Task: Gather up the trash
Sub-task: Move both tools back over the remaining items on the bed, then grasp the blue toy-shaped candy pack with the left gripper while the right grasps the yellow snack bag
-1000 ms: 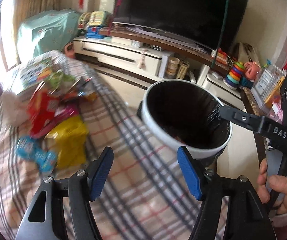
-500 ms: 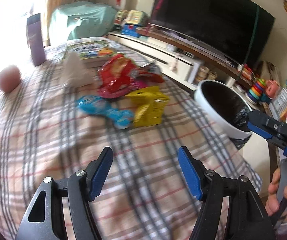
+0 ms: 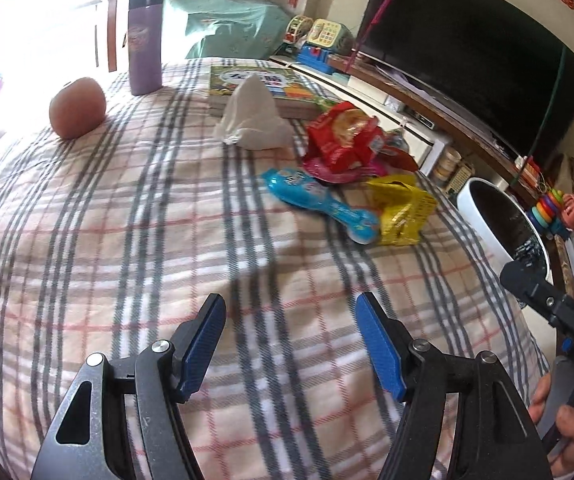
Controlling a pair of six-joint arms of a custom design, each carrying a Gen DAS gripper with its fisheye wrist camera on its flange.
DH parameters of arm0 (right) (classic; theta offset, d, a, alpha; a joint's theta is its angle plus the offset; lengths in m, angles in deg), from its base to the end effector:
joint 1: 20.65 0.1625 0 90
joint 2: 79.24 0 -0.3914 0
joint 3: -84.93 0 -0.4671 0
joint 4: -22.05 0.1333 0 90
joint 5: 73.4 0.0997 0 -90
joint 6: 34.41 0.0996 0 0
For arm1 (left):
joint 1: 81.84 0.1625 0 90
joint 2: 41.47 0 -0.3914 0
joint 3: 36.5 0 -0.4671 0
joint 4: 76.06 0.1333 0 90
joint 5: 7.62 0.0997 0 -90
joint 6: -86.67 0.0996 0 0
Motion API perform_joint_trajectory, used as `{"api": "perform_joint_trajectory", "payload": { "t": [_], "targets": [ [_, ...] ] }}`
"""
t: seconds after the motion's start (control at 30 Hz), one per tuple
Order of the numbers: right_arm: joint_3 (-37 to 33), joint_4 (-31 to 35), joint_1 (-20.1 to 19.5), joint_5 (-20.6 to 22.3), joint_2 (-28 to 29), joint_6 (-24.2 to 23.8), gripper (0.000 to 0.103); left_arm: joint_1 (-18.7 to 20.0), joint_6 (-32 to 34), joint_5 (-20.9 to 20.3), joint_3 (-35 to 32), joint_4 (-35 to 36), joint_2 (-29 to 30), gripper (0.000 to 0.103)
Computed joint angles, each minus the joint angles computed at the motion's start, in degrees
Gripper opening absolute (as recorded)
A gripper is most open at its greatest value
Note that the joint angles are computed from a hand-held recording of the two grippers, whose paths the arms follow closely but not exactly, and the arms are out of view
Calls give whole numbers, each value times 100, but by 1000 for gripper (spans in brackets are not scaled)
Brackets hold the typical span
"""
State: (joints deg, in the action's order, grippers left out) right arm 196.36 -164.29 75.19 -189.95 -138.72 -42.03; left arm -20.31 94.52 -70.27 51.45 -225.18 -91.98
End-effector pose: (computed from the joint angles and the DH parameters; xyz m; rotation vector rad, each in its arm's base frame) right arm 0.1514 -0.6080 0.1379 0.0539 -2.5056 1.0085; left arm -0.1978 -0.7404 0.1352 0.7150 2.5794 -0.6201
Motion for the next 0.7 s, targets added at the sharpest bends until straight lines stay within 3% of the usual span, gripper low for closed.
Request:
{"api": "perform_joint_trajectory", "payload": {
  "t": [0.5,0.7],
  "targets": [
    [-772,564,-142,109,569,68,92,99,-58,1,-554,298,381,67],
    [-1261,869,-231,253,878,24,73,90,-111,-62,-790,446,569,67]
  ]
}}
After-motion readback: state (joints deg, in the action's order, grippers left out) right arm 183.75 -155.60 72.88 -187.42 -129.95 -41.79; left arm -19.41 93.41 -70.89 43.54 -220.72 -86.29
